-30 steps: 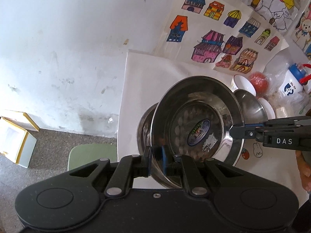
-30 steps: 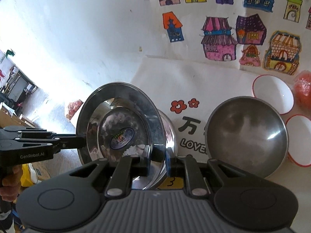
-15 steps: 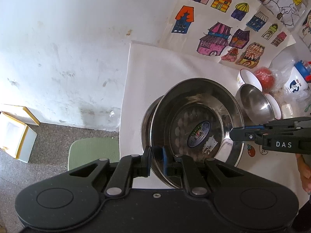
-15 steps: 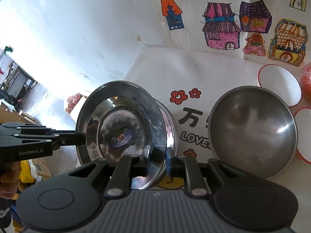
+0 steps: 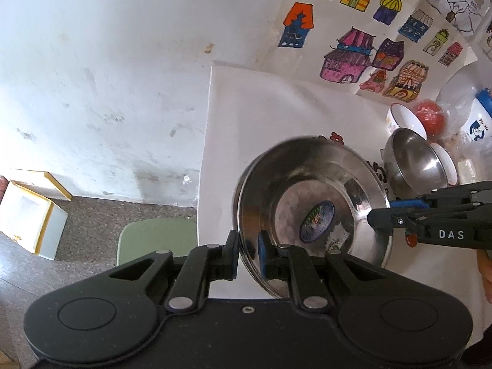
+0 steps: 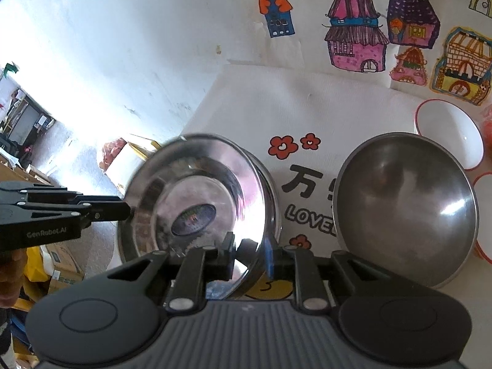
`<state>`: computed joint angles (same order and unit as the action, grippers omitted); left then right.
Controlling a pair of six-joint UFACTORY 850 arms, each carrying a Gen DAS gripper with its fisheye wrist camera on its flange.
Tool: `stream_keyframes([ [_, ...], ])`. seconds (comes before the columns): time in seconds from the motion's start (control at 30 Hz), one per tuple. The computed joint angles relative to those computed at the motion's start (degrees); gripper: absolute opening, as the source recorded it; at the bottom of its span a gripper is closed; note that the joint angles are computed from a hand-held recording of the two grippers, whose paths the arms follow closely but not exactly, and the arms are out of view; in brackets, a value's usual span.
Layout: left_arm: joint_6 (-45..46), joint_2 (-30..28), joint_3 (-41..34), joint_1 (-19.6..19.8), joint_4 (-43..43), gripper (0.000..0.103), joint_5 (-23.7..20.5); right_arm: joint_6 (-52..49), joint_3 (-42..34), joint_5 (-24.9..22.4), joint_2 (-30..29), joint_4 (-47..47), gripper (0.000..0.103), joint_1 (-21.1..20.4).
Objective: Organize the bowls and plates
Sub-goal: 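Lower the logo plate onto the large plate and open the left gripper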
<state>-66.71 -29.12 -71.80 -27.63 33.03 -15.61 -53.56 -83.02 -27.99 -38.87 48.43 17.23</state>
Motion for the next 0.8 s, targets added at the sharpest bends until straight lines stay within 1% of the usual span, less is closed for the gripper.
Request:
stream_keyframes([
  [0.1, -6.0, 0.4, 0.5, -0.4, 6.3, 0.015, -0.1, -1.6, 1.0, 1.5, 0.8, 1.0, 0.025, -0.1],
  [0.23, -11.6, 0.5, 0.8, -1.0, 12.7, 0.017, -1.8, -5.4, 2.8, 2.9, 2.1, 3.8, 0.028, -0.1],
  [0.27, -12.9, 0.6, 1.0, -1.2, 14.0, 0.019, -2.0, -6.3, 3.4, 3.2, 2.5, 4.8, 0.033, -0.1],
  [0.3, -14.4, 0.8, 1.2, -1.2, 15.3, 0.023, -1.9, -7.3, 3.9, 3.6, 2.8, 5.6, 0.037, -0.1],
  [0.33, -16.1, 1.0, 1.6, -1.3, 16.9, 0.026, -1.8, -8.6, 4.3, 4.1, 3.1, 6.7, 0.039, -0.2],
  [0.4, -18.7, 1.4, 2.0, -1.6, 19.5, 0.033, -2.1, -10.7, 5.0, 4.8, 3.5, 8.6, 0.049, -0.5],
  [0.43, -19.6, 1.6, 2.1, -1.7, 20.6, 0.035, -2.2, -11.7, 5.2, 4.8, 3.6, 9.5, 0.051, -0.6],
  [0.47, -20.5, 1.8, 2.3, -1.9, 21.5, 0.039, -2.2, -12.7, 5.6, 4.8, 3.9, 10.6, 0.054, -0.8],
  [0.53, -23.7, 2.3, 2.9, -2.3, 24.7, 0.049, -2.5, -14.7, 6.6, 5.1, 4.7, 12.6, 0.059, -1.0],
  [0.57, -25.4, 2.5, 3.1, -2.5, 26.4, 0.06, -2.8, -15.5, 7.1, 5.3, 5.0, 13.4, 0.062, -1.1],
  [0.6, -27.5, 2.7, 3.3, -2.8, 28.6, 0.068, -3.2, -16.3, 7.3, 5.4, 5.3, 14.1, 0.065, -1.2],
  [0.67, -31.0, 3.1, 3.7, -3.4, 32.6, 0.069, -3.9, -18.7, 8.5, 5.8, 6.1, 16.3, 0.071, -1.5],
  [0.73, -34.2, 3.4, 4.1, -4.0, 35.7, 0.076, -4.4, -22.4, 9.7, 6.7, 7.1, 19.5, 0.074, -1.6],
  [0.77, -37.3, 3.7, 4.6, -4.3, 38.9, 0.081, -4.6, -24.5, 10.2, 6.9, 7.4, 21.4, 0.076, -1.7],
  [0.8, -40.8, 4.0, 5.1, -4.8, 42.3, 0.085, -5.2, -26.6, 10.9, 7.0, 7.9, 23.3, 0.08, -1.9],
])
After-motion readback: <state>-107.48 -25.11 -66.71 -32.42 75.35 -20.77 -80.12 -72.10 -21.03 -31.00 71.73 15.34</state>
